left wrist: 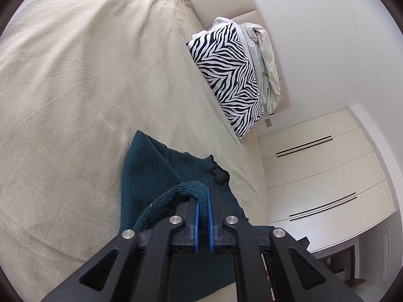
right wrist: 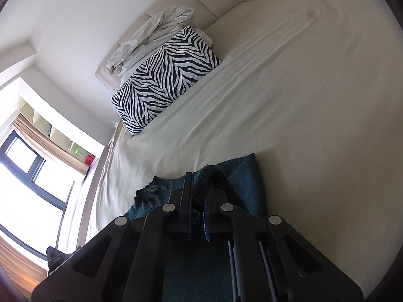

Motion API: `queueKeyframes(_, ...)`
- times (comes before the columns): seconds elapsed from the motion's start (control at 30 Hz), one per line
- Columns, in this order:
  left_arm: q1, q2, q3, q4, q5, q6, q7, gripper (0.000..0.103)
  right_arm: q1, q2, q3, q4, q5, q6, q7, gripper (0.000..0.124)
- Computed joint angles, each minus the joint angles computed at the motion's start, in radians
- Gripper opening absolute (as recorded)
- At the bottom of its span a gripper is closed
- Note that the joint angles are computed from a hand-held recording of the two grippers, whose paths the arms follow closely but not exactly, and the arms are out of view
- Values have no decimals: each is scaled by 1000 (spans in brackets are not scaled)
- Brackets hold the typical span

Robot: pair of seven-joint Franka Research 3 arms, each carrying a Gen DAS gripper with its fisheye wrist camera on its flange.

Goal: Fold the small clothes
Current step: 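Lay the hem over the collar and open both grippers, then close both grippers on the folded edge of the sweater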

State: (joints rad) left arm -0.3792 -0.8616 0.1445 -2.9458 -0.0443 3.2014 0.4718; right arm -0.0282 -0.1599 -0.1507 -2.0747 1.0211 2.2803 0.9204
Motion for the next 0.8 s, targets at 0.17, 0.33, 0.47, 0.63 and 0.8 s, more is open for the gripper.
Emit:
queueKeyframes(0.17,-22,148,75,58,10,34,43,7,15,128,39,68,-30,75,68,6)
queueKeyframes(0.33,-24,228,94,84,11,41,61,57,1,234,69,127,-94,72,173,12)
queueKeyframes(0.47,-8,202,67,59,11,37,51,69,-3,196,85,79,-53,148,105,53)
queueKeyframes(0.63,67,103,-48,18,21,-30,19,70,-16,124,57,26,-31,140,94,68)
queueKeyframes(0.8,134,-53,-208,-42,33,-145,-57,70,-11,11,45,-80,-168,144,14,66)
